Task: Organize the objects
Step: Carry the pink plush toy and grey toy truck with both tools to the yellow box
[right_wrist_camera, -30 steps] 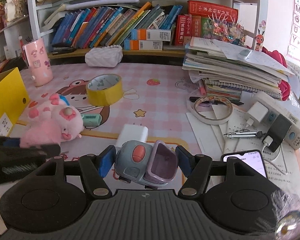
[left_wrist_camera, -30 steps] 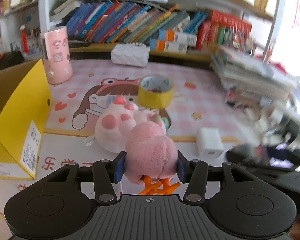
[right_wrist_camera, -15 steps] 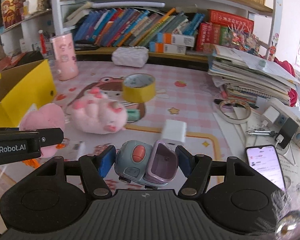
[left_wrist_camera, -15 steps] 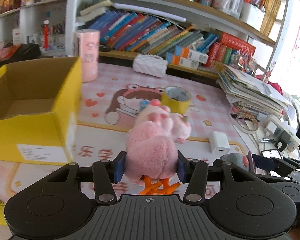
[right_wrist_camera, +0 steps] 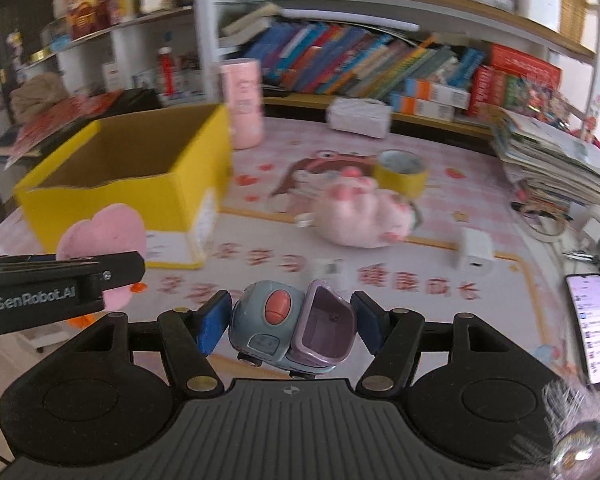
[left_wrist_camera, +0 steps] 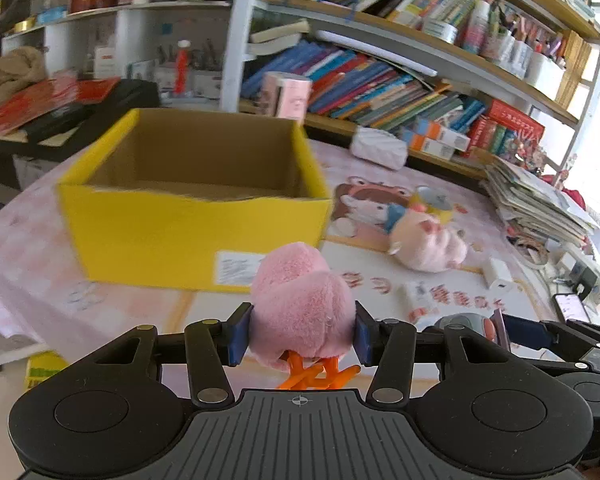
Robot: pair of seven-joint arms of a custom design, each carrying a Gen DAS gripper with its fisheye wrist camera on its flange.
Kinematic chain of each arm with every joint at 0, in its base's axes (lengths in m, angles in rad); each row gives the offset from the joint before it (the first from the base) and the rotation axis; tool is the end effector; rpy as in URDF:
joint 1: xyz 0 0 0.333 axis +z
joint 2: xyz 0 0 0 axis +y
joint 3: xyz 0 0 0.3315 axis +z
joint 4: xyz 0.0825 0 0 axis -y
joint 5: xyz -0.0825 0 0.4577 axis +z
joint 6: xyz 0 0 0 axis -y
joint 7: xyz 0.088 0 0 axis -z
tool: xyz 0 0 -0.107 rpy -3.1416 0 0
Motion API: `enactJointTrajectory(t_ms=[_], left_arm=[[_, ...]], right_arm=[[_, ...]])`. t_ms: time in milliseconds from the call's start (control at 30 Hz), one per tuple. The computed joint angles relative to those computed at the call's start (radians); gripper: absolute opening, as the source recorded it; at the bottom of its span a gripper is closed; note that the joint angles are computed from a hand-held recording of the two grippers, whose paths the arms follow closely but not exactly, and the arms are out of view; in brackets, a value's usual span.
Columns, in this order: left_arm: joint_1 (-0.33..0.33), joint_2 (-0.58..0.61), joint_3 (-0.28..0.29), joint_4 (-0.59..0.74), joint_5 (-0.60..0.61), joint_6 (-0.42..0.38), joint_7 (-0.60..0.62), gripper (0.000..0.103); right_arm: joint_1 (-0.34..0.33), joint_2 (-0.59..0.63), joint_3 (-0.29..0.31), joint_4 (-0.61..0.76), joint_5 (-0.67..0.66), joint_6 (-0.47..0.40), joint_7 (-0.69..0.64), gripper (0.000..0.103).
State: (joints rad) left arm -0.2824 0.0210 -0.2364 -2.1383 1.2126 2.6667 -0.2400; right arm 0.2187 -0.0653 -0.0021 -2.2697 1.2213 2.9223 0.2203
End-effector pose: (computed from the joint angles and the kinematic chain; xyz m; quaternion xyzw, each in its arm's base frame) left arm 0.5374 -0.3380 0.4111 -0.7296 0.5311 -0.3326 0.2739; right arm 0.5895 0.0695 0.4088 -0.7662 0.4816 -0.2130 0.3684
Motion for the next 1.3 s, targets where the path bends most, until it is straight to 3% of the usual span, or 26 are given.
enactJointTrajectory(t_ms=[567,1033,1300], left_arm=[[0.12,-0.312,-0.059,-0.326,-0.052,0.042,-0.021,0.05],[0.196,-0.391,-0.108,-0.386,-0.017,0.118,-0.035,0.05],[0.209,-0.402,-0.123,-0.392,-0.01,0.117,-0.042,0.05]], right_arm=[[0.173,-0.129,0.03,-0.158,0.072,0.078,0.018,0.063],[0.259,-0.172,0.014,-0.195,0.1,0.183,0.045,0.063],[0.289,-0.174,-0.007,-0.199,0.066,0.183,0.068,0.063]])
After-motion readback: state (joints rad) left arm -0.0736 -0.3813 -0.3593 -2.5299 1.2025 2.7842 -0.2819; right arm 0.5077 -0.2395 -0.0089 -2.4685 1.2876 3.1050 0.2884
